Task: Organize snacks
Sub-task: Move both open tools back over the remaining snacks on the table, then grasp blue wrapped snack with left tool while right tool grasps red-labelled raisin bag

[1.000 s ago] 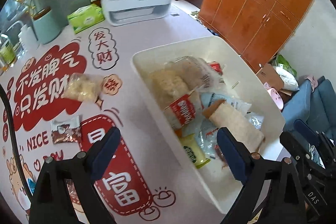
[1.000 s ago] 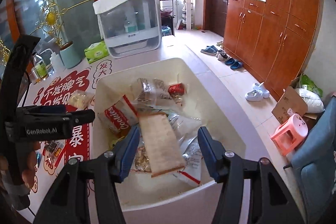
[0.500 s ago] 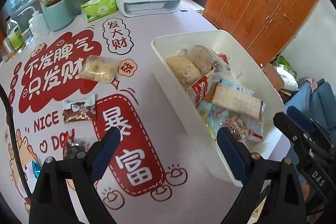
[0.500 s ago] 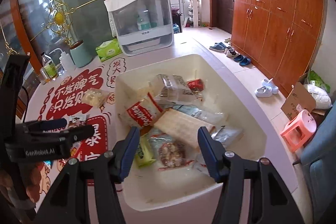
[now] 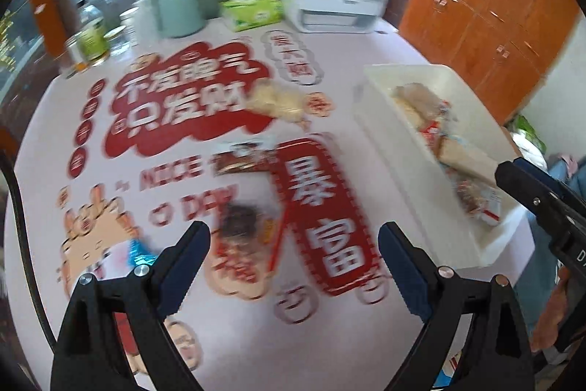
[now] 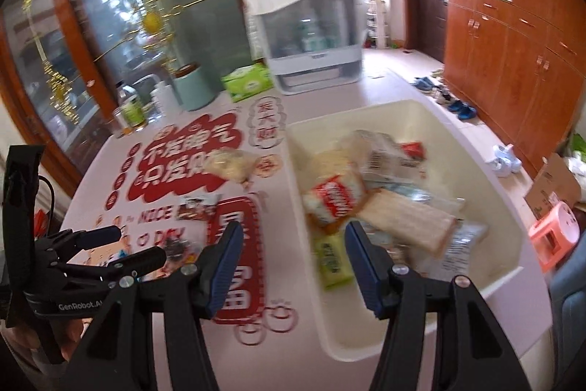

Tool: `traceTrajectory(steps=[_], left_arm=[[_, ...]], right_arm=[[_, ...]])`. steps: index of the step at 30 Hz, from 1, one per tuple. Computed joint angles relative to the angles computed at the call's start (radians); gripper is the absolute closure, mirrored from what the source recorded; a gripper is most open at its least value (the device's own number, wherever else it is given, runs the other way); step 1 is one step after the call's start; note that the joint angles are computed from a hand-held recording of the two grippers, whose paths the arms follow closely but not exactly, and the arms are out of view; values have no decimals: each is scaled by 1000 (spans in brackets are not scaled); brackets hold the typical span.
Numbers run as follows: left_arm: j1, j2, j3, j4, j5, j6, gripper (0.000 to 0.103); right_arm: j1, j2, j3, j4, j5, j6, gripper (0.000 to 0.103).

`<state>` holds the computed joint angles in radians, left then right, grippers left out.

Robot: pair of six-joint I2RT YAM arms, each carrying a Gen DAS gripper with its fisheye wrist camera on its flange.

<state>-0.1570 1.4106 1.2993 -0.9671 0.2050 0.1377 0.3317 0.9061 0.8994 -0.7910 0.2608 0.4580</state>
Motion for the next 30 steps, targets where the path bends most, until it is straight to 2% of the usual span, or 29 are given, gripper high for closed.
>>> traceTrajectory(steps=[7, 12, 18, 25, 30], left_arm=[[249, 4, -10, -17, 27, 102, 10], [352, 19, -40, 16, 8, 173, 10], [407, 73, -84, 69, -24, 216, 10], [430, 199, -100, 121, -38, 225, 10], [412, 276, -102, 157, -52, 252, 10]], right_arm=[[178, 181, 52, 90, 24, 35, 45], [239, 303, 88, 147, -7, 32, 45], [261, 444, 112, 233, -80, -19, 45], [285, 636, 141, 348, -141, -155, 45], [282, 781, 201, 378, -173, -244, 45]])
